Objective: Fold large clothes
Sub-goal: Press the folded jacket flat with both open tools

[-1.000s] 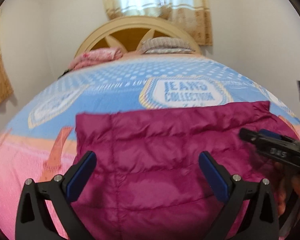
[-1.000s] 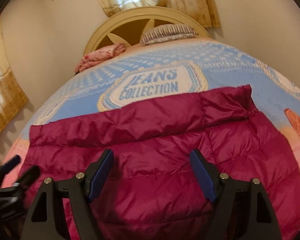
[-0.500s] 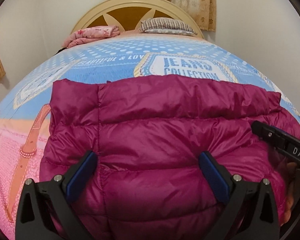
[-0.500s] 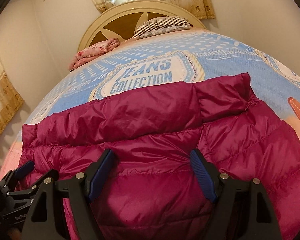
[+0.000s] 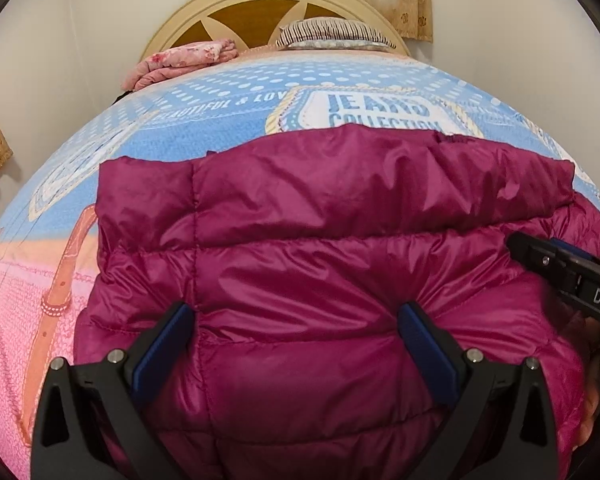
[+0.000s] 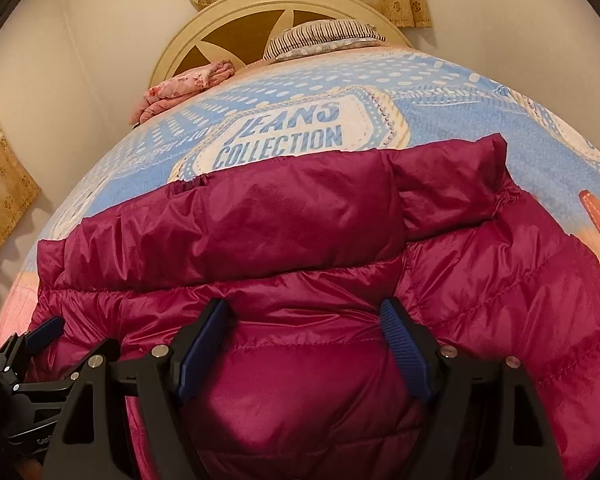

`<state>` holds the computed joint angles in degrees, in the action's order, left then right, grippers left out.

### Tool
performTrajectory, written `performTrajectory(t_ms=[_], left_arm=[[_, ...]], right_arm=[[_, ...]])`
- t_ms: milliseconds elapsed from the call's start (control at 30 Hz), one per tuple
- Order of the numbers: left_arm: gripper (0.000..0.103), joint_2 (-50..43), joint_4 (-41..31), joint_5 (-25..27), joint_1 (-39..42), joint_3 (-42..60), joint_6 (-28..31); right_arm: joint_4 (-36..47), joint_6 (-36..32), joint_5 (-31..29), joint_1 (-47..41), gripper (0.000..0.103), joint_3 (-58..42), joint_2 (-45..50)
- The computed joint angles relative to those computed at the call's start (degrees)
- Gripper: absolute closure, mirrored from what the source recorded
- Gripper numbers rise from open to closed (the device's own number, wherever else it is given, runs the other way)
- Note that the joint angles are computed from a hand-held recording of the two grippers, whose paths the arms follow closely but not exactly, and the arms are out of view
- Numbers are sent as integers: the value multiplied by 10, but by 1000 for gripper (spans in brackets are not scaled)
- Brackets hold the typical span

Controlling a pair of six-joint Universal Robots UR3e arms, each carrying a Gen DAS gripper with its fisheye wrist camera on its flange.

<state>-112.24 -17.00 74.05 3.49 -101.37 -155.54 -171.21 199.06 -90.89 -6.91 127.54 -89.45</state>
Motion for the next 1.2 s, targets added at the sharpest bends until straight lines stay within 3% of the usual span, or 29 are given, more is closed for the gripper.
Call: performTrajectory(t_ms=[1200], left_arm=[[0,-28,-23,24,-15,36,-2]], right_arm=[[71,-2,-48,39,19,-64,40]])
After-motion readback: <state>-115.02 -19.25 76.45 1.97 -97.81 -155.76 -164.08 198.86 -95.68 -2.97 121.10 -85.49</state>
